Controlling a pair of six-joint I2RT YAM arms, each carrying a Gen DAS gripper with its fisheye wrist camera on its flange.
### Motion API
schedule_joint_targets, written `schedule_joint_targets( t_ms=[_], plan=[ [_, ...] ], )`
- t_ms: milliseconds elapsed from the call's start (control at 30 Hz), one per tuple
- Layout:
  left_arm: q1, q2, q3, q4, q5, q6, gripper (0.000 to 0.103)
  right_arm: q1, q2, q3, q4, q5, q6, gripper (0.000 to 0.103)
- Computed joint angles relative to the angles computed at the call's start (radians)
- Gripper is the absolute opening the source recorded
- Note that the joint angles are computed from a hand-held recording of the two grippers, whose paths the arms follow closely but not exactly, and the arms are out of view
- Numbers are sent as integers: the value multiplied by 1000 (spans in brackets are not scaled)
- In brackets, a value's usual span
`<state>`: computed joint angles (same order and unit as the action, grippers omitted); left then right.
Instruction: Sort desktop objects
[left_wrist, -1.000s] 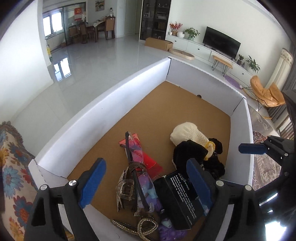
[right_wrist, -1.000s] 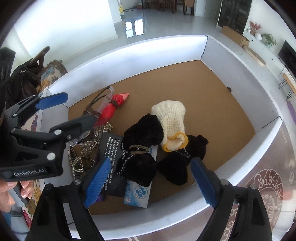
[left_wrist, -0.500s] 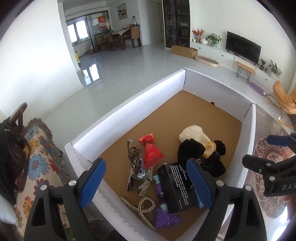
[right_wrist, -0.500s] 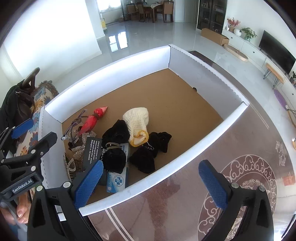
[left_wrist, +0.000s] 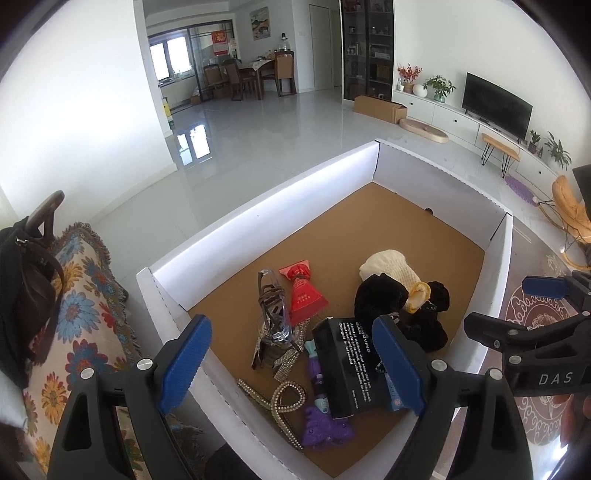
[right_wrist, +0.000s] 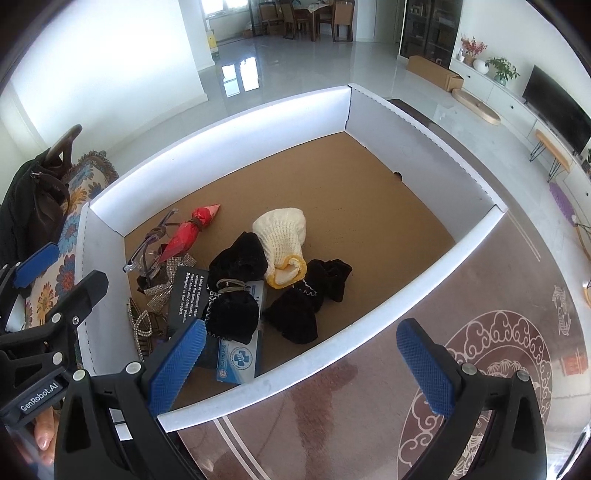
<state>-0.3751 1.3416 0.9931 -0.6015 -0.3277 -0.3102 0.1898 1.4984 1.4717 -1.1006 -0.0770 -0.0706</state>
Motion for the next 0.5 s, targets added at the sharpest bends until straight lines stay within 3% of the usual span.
schedule_joint_targets(
  t_ms=[500],
  plan=[
    [8,18,-1,5,-18,-21,89,12,11,-22,5,3,-4,103]
  ],
)
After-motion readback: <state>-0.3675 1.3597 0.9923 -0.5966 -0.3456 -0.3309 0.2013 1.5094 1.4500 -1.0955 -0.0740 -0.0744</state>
